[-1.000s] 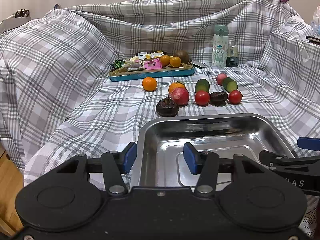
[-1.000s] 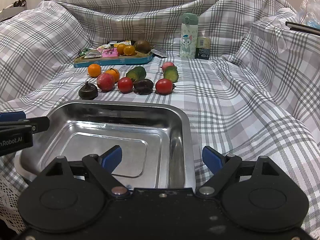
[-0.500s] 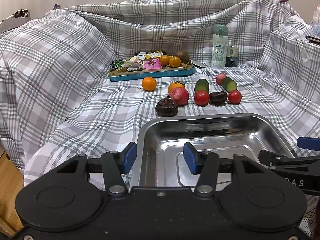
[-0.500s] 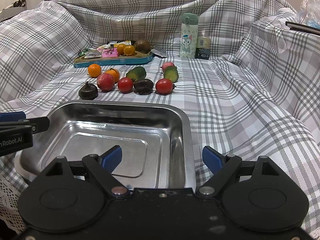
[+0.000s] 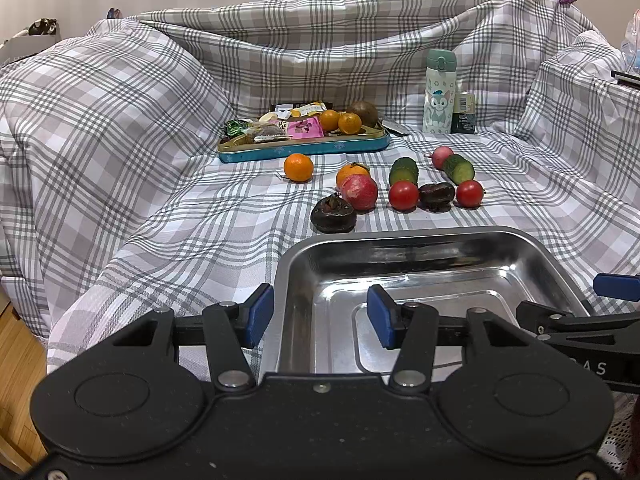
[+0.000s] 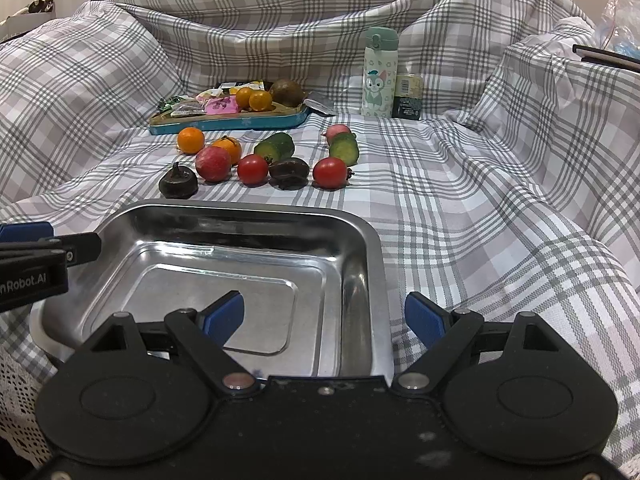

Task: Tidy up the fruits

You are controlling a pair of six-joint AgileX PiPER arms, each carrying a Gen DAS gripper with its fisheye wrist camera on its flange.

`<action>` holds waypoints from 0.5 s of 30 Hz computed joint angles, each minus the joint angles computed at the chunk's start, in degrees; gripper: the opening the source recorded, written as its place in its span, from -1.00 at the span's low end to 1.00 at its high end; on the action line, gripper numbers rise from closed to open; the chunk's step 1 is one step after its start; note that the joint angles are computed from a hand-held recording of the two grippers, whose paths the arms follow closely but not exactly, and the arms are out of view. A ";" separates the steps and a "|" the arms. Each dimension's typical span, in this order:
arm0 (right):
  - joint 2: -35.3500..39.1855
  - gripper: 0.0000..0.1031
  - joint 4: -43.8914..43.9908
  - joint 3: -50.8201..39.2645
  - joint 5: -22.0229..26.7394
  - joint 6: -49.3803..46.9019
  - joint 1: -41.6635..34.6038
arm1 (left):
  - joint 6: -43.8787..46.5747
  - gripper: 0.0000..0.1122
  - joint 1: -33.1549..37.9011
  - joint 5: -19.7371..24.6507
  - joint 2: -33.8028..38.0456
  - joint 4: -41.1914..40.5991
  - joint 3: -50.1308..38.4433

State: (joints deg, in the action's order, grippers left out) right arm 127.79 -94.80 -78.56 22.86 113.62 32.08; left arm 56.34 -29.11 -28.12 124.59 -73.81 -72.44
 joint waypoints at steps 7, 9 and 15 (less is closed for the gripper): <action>0.06 0.76 -0.23 -0.01 0.07 0.13 0.07 | 0.14 0.02 -0.02 -0.01 0.01 -0.17 -0.06; 0.04 0.76 -0.42 0.04 0.09 0.33 0.09 | 0.19 0.02 -0.02 0.00 0.00 -0.20 -0.07; 0.06 0.76 -0.84 0.14 0.12 0.60 0.10 | 0.26 0.02 -0.02 0.02 -0.02 -0.30 -0.07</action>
